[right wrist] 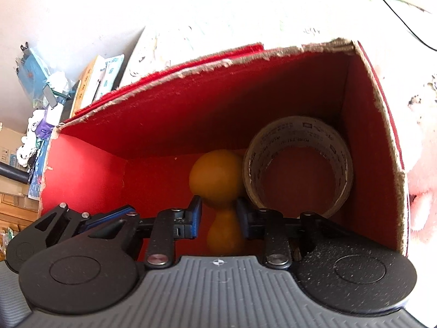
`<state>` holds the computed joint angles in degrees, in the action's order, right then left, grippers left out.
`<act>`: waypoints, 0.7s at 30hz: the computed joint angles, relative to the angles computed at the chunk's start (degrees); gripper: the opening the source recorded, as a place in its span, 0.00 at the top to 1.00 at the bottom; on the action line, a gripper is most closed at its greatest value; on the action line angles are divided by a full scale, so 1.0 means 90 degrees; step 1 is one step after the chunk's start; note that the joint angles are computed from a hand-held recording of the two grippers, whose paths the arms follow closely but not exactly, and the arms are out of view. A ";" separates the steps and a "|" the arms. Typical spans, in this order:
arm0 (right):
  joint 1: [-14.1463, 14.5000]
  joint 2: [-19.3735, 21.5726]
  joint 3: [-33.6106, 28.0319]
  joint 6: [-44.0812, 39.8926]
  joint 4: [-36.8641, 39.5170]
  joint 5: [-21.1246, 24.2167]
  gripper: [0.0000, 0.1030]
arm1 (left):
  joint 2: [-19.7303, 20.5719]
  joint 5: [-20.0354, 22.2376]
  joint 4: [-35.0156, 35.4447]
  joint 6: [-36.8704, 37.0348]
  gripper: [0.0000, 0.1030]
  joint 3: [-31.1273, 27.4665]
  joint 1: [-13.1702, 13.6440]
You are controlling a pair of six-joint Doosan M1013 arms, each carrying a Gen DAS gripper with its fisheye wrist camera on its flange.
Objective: Organize objects
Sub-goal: 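Lower the gourd toy into the red box beside the tape roll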
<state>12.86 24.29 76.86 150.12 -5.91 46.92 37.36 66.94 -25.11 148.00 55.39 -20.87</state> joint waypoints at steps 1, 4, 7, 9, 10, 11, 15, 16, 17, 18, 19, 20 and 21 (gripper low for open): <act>0.0008 -0.0002 0.0000 0.0002 -0.0038 -0.0010 0.70 | -0.0008 -0.0008 -0.0005 -0.0006 0.14 0.0012 0.0000; 0.0031 -0.0034 0.0031 0.0011 -0.0161 -0.0053 0.71 | -0.0046 -0.0063 -0.0002 -0.0011 0.14 0.0067 -0.0005; 0.0062 -0.0040 0.0033 0.0128 -0.0325 -0.0054 0.71 | -0.0121 -0.0161 -0.0019 0.0018 0.14 0.0191 -0.0006; 0.0082 -0.0036 0.0037 0.0258 -0.0451 -0.0059 0.71 | -0.0069 -0.0154 -0.0010 -0.0003 0.14 0.0112 0.0002; 0.0089 -0.0036 0.0035 0.0309 -0.0499 -0.0046 0.71 | -0.0032 -0.0134 0.0016 -0.0065 0.14 0.0031 -0.0026; 0.0097 -0.0040 0.0036 0.0353 -0.0550 -0.0040 0.71 | -0.0002 -0.0190 0.0074 -0.0185 0.14 -0.0002 -0.0130; 0.0123 -0.0040 0.0042 0.0414 -0.0662 -0.0056 0.71 | 0.0181 -0.0154 0.0146 -0.0256 0.14 -0.0263 -0.0097; 0.0121 -0.0039 0.0042 0.0412 -0.0659 -0.0059 0.71 | 0.0194 -0.0177 0.0155 -0.0267 0.14 -0.0267 -0.0084; 0.0122 -0.0043 0.0047 0.0414 -0.0655 -0.0059 0.71 | 0.0193 -0.0204 0.0175 -0.0304 0.14 -0.0266 -0.0090; 0.0112 -0.0071 0.0079 0.0398 -0.0635 -0.0074 0.71 | 0.0193 -0.0229 0.0200 -0.0348 0.14 -0.0267 -0.0098; 0.0103 -0.0087 0.0100 0.0375 -0.0609 -0.0099 0.71 | 0.0192 -0.0254 0.0230 -0.0395 0.14 -0.0267 -0.0105; 0.0094 -0.0101 0.0121 0.0346 -0.0576 -0.0137 0.71 | 0.0189 -0.0279 0.0257 -0.0431 0.14 -0.0264 -0.0113; 0.0088 -0.0105 0.0129 0.0318 -0.0548 -0.0170 0.71 | 0.0187 -0.0299 0.0280 -0.0460 0.14 -0.0261 -0.0120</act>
